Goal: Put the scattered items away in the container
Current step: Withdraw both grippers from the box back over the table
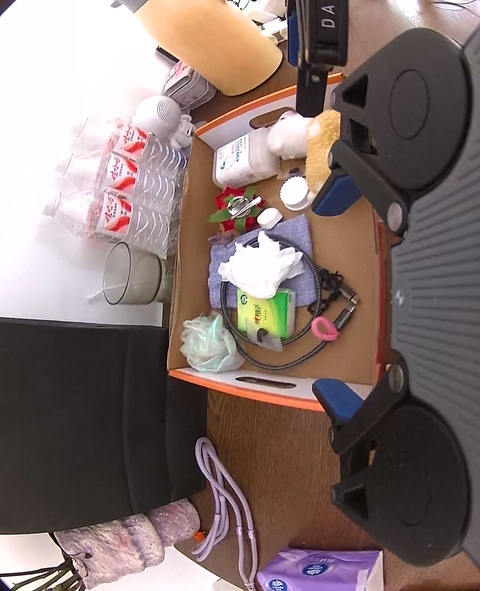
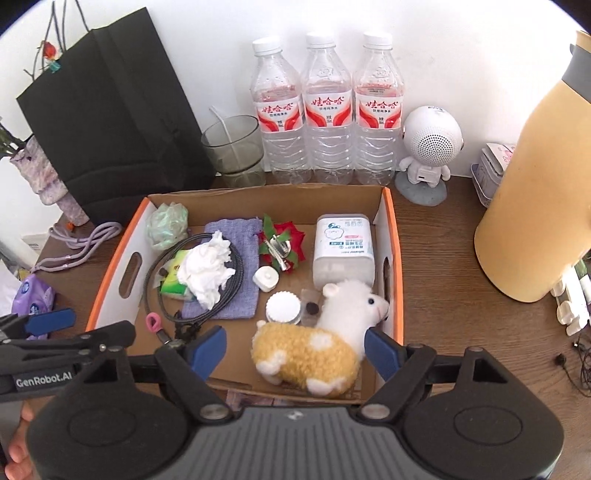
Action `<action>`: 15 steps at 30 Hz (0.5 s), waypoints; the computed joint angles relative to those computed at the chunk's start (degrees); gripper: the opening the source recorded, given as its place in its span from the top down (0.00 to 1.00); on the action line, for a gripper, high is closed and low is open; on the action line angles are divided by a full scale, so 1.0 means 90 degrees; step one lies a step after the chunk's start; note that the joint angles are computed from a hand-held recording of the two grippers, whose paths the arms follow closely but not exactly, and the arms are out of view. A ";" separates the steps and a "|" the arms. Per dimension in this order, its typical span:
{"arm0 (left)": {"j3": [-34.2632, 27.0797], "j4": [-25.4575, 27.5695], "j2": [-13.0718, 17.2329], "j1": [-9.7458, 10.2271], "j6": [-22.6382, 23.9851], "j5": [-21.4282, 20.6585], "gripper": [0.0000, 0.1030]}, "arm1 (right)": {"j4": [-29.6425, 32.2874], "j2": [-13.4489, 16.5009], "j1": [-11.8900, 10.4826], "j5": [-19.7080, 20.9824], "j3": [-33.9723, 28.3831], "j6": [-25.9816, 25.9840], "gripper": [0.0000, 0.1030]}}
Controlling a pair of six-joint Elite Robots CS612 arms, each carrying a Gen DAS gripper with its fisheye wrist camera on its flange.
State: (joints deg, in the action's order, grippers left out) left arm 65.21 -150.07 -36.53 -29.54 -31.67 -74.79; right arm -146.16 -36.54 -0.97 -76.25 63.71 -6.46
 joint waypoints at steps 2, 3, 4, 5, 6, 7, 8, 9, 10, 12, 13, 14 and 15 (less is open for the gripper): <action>0.0195 -0.0268 -0.0065 -0.0054 0.0033 0.0112 0.01 | -0.0394 -0.0086 0.0002 -0.0005 0.0287 0.0023 0.20; 0.0304 -0.0439 -0.0094 -0.0094 0.0096 0.0248 0.01 | -0.0733 -0.0135 -0.0018 0.0102 0.0486 0.0076 0.20; 0.0433 -0.0698 -0.0115 -0.0144 0.0131 0.0459 0.01 | -0.1047 -0.0179 -0.0039 0.0200 0.0670 0.0123 0.20; 0.0578 -0.0980 -0.0140 -0.0195 0.0128 0.0685 0.01 | -0.1355 -0.0213 -0.0048 0.0240 0.0844 0.0164 0.20; 0.0712 -0.1264 -0.0160 -0.0241 0.0152 0.0860 0.01 | -0.1760 -0.0239 -0.0056 0.0258 0.1030 0.0222 0.20; 0.0863 -0.1661 -0.0165 -0.0288 0.0216 0.1030 0.00 | -0.2256 -0.0249 -0.0064 0.0289 0.1219 0.0236 0.20; 0.0989 -0.1997 -0.0160 -0.0340 0.0319 0.1236 0.00 | -0.2779 -0.0241 -0.0072 0.0329 0.1392 0.0231 0.19; 0.1101 -0.2318 -0.0146 -0.0403 0.0454 0.1488 0.00 | -0.3290 -0.0219 -0.0082 0.0380 0.1544 0.0244 0.19; 0.1206 -0.2703 -0.0113 -0.0470 0.0651 0.1739 0.00 | -0.3748 -0.0188 -0.0094 0.0443 0.1673 0.0291 0.19; 0.1363 -0.3292 -0.0062 -0.0543 0.0987 0.1879 0.00 | -0.4477 -0.0116 -0.0125 0.0625 0.1870 0.0442 0.18; 0.1423 -0.3384 -0.0063 -0.0559 0.0957 0.1882 0.00 | -0.4799 -0.0083 -0.0133 0.0681 0.1956 0.0470 0.18; 0.1483 -0.3450 -0.0073 -0.0562 0.0901 0.1825 0.00 | -0.5045 -0.0057 -0.0141 0.0703 0.2022 0.0468 0.18; 0.1538 -0.3486 -0.0089 -0.0561 0.0859 0.1757 0.00 | -0.5229 -0.0050 -0.0143 0.0690 0.2095 0.0361 0.18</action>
